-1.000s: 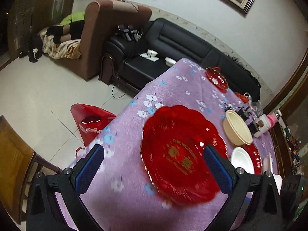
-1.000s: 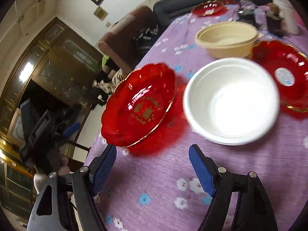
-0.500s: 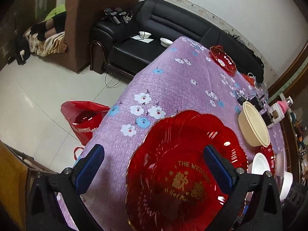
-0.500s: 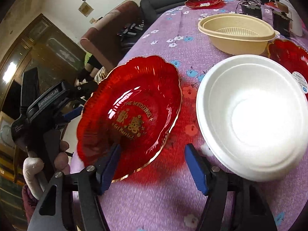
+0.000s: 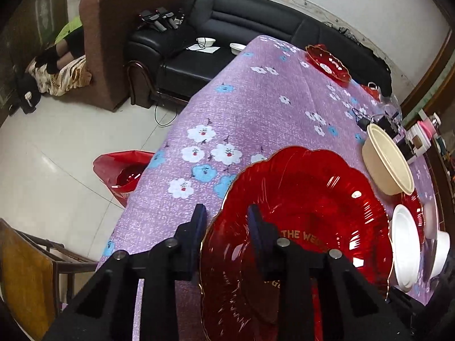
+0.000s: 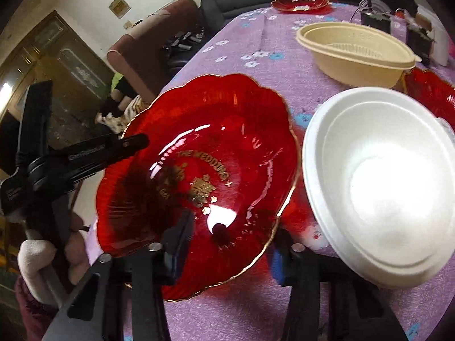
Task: Organize plates and bowls
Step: 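Close the left gripper on the red plate rim, then carry the red plate along the table edge and release it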
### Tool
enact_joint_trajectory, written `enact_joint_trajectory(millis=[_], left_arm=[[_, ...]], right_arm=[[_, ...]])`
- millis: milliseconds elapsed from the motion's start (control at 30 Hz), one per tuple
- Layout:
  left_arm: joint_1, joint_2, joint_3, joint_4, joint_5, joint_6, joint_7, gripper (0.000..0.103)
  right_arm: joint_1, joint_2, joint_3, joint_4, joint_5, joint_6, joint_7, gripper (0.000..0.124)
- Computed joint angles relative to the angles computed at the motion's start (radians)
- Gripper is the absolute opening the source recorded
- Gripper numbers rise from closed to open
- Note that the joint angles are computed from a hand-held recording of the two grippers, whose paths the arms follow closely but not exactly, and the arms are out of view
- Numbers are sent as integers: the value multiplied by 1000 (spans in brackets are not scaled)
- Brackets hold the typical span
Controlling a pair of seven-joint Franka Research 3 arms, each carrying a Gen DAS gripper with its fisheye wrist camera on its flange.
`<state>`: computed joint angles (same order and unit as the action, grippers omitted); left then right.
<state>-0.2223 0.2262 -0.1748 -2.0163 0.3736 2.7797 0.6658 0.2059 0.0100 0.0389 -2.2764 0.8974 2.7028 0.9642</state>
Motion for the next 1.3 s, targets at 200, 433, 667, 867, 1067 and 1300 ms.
enact_joint_trajectory(millis=[200,433,667,867,1067,1300], left_arm=[[-5,-53,11,-58,35,26,-55,29],[3,-174,5,-170,116,81,-160,29],[26,-286,-33,-291,227,112,-301,29],[49,-334,-65,-378,238,160,-386,29],[47,-300,-72,-386,222,163,-404,29],[42,-296,-70,-374,301,129,-511,32]], right_arm=[[4,-22,1,-25,6,23,-17,27],[43,-98,0,-95,13,106,-75,27],[89,-175,-20,-176,53,147,-171,27],[108,-215,-37,-233,58,146,-192,27],[114,-206,-41,-260,46,161,-185,27],[112,-183,-40,-249,42,171,-193,26]])
